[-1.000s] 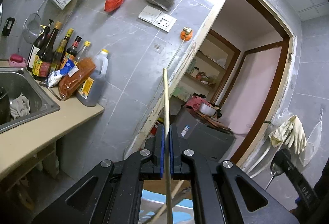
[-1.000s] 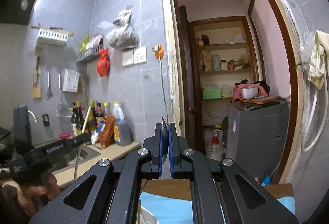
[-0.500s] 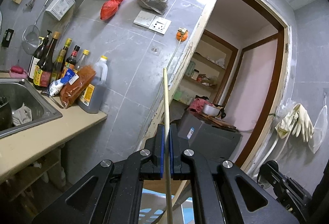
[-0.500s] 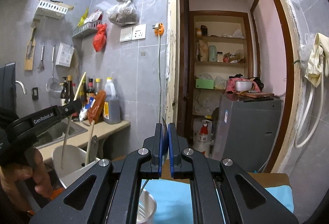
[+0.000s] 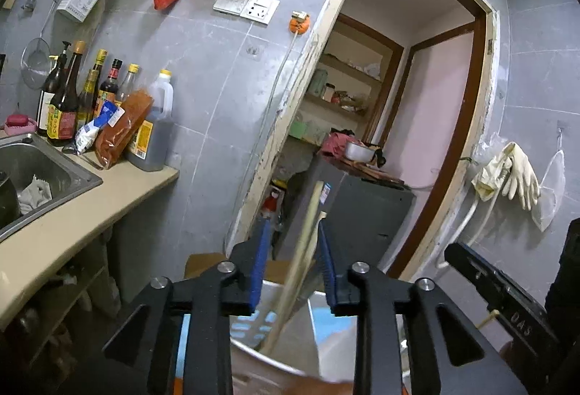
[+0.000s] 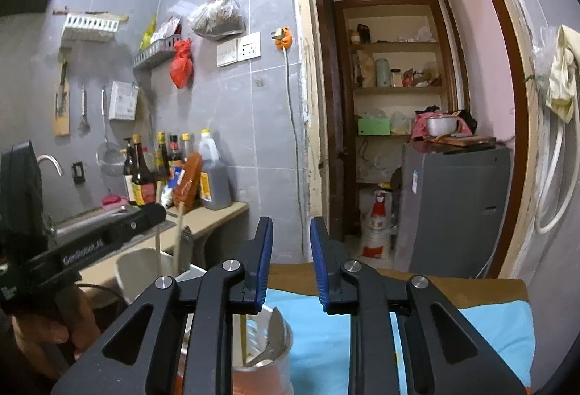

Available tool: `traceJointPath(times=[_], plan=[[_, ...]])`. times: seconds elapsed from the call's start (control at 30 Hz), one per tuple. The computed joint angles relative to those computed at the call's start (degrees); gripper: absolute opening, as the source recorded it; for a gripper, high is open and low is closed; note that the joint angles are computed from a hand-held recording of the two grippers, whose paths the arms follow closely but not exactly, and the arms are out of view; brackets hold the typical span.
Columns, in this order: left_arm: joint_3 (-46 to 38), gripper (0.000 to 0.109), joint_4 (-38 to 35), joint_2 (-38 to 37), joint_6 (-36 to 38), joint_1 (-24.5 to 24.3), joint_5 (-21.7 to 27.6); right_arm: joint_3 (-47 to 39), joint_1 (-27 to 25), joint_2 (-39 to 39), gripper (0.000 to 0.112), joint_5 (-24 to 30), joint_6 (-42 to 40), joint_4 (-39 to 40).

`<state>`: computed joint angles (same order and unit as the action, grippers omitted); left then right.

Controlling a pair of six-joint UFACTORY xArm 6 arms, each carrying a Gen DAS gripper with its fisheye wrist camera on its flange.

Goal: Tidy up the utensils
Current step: 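Open left tool over the basket while right tool releases the spoon into it, then move left tool to the last chopstick while right tool moves to the ornate spoon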

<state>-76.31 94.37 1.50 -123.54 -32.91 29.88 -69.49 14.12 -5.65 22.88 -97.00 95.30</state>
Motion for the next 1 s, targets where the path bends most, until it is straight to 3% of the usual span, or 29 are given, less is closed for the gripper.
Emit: traceJointPath(times=[0.13, 0.2, 0.27, 0.37, 0.47, 0.6, 0.77, 1.0], plan=[[-0.29, 0.044, -4.87, -1.27, 4.65, -1.96, 1.8, -0.05, -1.72, -1.52, 0.026, 2.02, 5.92, -3.45], [-1.15, 0.053, -7.12, -1.5, 7.76, -3.27, 3.19, -0.08, -2.64, -2.34, 0.039, 2.65, 8.06, -4.63], [-2.51, 0.063, -9.32, -1.28, 11.3, -5.06, 5.84, 0.31, -4.06, -3.57, 0.062, 3.39, 9.08, -4.21], [-5.23, 0.083, -10.76, -0.35, 14.23, -8.12, 10.44, 0.85, -6.4, -5.36, 0.077, 4.07, 10.66, -4.53], [-7.95, 0.095, -10.93, 1.0, 16.08, -10.72, 14.53, 1.68, -8.83, -7.15, 0.087, 4.88, 11.02, -4.74], [-12.73, 0.096, -11.51, 4.18, 19.62, -14.18, 19.42, 3.21, -12.22, -9.48, 0.103, 5.98, 10.13, -4.95], [-18.07, 0.097, -12.81, 8.41, 23.59, -17.21, 21.64, 5.28, -16.08, -11.99, 0.103, 7.42, 9.78, -5.63], [-21.96, 0.097, -16.61, 13.23, 27.27, -19.8, 20.66, 9.18, -21.28, -14.3, 0.103, 9.98, 10.85, -7.77]])
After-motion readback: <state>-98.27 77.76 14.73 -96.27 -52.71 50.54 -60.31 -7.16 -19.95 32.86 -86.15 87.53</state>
